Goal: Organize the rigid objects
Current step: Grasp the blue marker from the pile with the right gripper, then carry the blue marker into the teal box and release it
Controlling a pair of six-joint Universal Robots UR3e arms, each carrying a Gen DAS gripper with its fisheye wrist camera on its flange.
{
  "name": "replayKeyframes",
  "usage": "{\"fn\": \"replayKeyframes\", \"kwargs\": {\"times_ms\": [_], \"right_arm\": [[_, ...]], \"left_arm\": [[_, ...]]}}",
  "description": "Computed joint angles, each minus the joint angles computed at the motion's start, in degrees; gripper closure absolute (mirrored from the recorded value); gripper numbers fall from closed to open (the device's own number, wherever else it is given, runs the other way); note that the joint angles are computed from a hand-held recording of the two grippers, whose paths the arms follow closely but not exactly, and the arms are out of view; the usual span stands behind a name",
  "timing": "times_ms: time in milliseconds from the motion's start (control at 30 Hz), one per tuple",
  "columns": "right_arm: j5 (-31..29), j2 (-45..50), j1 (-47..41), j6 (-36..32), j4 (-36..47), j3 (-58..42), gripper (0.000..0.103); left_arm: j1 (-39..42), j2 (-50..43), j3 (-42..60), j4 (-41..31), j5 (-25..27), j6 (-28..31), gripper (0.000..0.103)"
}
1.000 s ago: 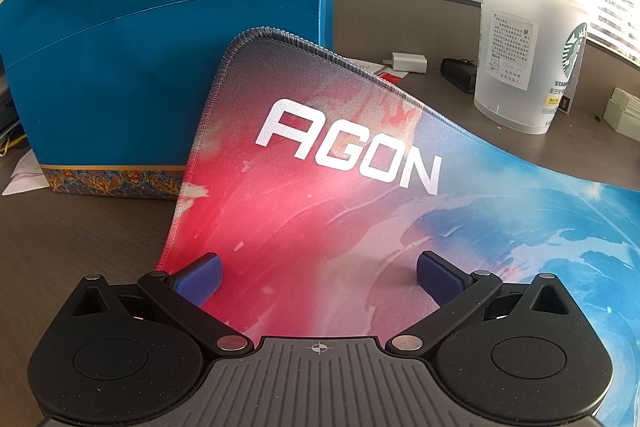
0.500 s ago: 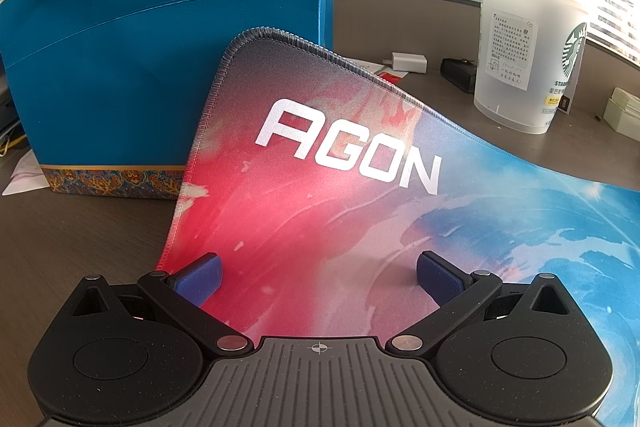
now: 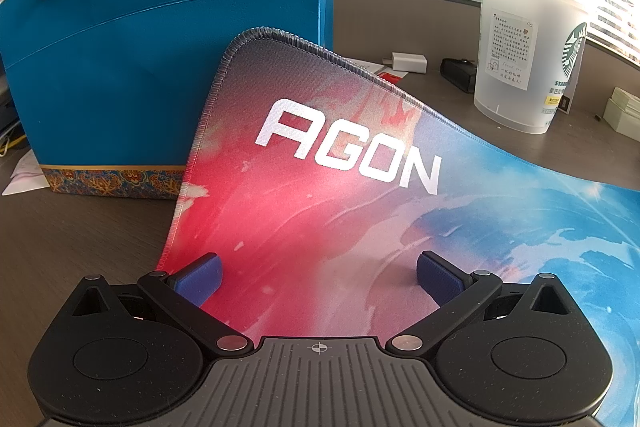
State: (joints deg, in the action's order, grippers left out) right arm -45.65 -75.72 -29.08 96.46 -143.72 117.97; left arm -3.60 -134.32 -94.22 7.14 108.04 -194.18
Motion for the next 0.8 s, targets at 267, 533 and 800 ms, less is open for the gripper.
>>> {"fn": "replayKeyframes", "kwargs": {"times_ms": [267, 533, 800], "right_arm": [[-0.2, -1.4, 1.3, -0.7, 3.1, -4.0, 0.089], [-0.2, -1.6, 2.4, 0.2, 4.6, -8.5, 0.089], [2.5, -1.4, 1.6, 3.3, 3.5, -13.3, 0.089]], "left_arm": [[0.0, 0.0, 0.0, 0.0, 0.1, 0.0, 0.0], [0.0, 0.0, 0.0, 0.0, 0.1, -0.1, 0.0], [0.0, 0.0, 0.1, -0.1, 0.1, -0.1, 0.0]]}}
